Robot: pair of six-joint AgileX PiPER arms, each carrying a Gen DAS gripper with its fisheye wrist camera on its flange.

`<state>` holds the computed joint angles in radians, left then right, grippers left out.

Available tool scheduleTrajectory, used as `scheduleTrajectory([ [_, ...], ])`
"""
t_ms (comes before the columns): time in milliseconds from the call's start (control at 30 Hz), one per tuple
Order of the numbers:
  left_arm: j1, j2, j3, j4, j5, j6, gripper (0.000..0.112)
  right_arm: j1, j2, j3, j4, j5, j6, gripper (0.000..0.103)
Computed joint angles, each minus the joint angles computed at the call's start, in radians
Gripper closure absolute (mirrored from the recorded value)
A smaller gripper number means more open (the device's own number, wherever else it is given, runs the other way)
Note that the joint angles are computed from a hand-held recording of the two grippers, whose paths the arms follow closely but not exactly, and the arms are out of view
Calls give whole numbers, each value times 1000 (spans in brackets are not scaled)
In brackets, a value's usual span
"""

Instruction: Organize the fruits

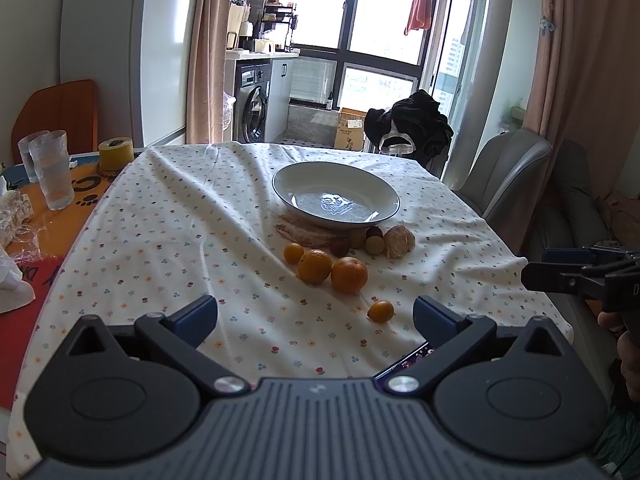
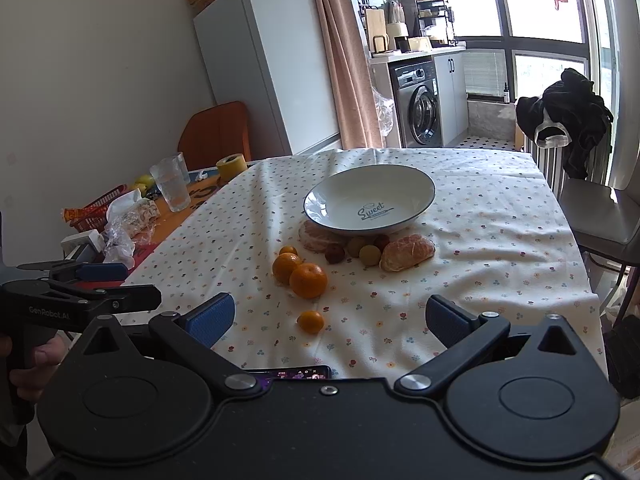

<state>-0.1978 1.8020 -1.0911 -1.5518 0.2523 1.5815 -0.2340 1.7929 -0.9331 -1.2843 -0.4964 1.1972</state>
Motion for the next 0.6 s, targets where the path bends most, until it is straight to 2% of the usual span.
scheduleTrajectory([
  [600, -1, -1, 3, -11, -1, 11, 9, -5, -2, 1, -1, 1, 2, 0],
])
